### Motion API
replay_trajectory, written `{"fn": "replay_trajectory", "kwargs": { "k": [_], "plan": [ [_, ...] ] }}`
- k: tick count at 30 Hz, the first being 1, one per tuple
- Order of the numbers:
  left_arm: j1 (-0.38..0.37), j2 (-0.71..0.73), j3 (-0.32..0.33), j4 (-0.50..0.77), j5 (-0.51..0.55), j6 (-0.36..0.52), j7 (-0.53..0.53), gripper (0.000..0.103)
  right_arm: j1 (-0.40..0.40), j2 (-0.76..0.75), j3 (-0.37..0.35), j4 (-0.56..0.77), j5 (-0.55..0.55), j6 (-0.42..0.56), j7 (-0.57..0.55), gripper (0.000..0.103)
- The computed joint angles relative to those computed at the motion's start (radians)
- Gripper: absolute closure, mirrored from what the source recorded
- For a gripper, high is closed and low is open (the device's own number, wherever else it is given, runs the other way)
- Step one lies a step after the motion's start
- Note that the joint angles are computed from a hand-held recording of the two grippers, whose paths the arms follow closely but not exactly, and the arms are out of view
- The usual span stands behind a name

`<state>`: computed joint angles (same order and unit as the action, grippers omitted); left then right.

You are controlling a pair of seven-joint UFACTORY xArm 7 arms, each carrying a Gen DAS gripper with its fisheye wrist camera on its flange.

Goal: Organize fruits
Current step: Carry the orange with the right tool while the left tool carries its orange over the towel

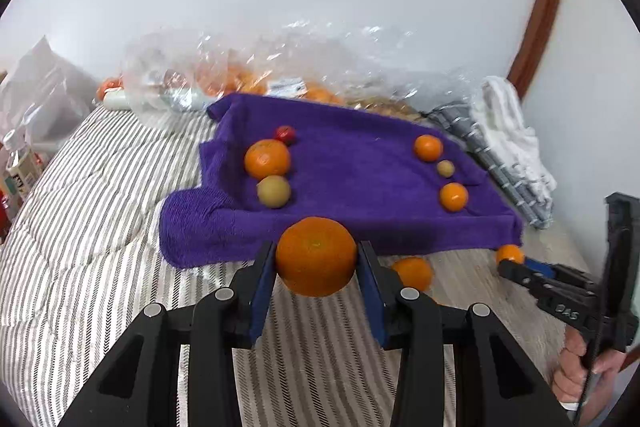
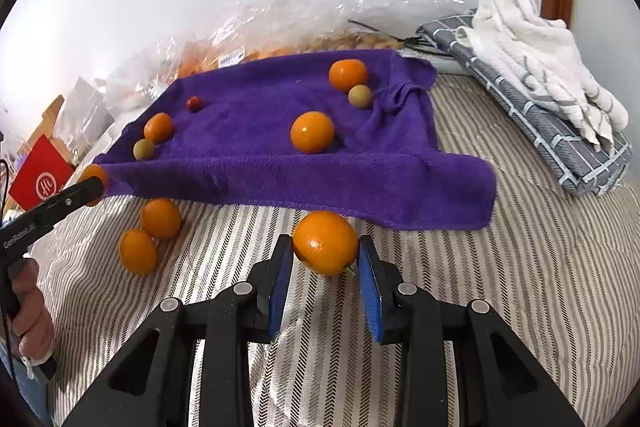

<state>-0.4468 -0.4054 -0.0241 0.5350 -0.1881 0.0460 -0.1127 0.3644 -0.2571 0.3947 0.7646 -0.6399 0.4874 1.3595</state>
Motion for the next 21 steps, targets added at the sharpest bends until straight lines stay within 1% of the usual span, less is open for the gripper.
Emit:
{"fn": "replay_trajectory", "kwargs": {
  "k": [1, 2, 3, 4, 6, 8, 9, 12, 14, 17, 19, 21],
  "plan": [
    [-0.010, -0.010, 0.008, -0.005, -0.003, -0.013, 0.007, 0.065, 0.004, -0.005, -0.006, -0.007, 0.011, -0.012, -0.004, 0.070],
    [0.002, -0.017, -0.004, -0.006, 0.005, -0.020, 0.003, 0.065, 0.010, -0.010, -0.016, -0.014, 0.031, -0.031, -0.017, 0.070],
    [0.032, -0.028, -0.032, -0.003, 0.021, -0.012, -0.013, 0.065, 0.013, -0.016, -0.020, -0.018, 0.047, -0.041, -0.031, 0.070],
    [0.040, -0.034, -0.038, 0.003, 0.028, -0.002, -0.020, 0.065, 0.013, -0.022, -0.018, -0.014, 0.054, -0.034, -0.043, 0.070],
    [0.025, -0.046, -0.018, 0.022, 0.023, 0.032, -0.019, 0.065, 0.005, -0.036, -0.003, 0.012, 0.047, 0.019, -0.064, 0.070],
    [0.024, -0.061, -0.010, 0.042, 0.020, 0.062, -0.014, 0.065, -0.001, -0.052, -0.001, 0.033, 0.047, 0.048, -0.086, 0.070],
    [0.040, -0.065, -0.021, 0.052, 0.029, 0.073, -0.017, 0.065, -0.006, -0.061, -0.005, 0.043, 0.049, 0.053, -0.101, 0.070],
    [0.162, -0.068, -0.117, 0.103, 0.110, 0.125, -0.071, 0.065, -0.033, -0.060, -0.007, 0.090, 0.039, 0.075, -0.136, 0.070],
    [0.179, -0.057, -0.121, 0.135, 0.134, 0.121, -0.077, 0.065, -0.054, -0.038, -0.010, 0.135, 0.022, 0.093, -0.155, 0.070],
    [0.217, -0.020, -0.139, 0.201, 0.169, 0.131, -0.104, 0.065, -0.077, 0.003, -0.037, 0.191, 0.007, 0.067, -0.174, 0.070],
    [0.235, 0.015, -0.150, 0.246, 0.190, 0.120, -0.122, 0.065, -0.089, 0.042, -0.049, 0.234, -0.010, 0.065, -0.173, 0.070],
    [0.261, 0.057, -0.169, 0.293, 0.218, 0.117, -0.151, 0.065, -0.097, 0.085, -0.055, 0.279, -0.057, 0.079, -0.157, 0.070]
  ]
}}
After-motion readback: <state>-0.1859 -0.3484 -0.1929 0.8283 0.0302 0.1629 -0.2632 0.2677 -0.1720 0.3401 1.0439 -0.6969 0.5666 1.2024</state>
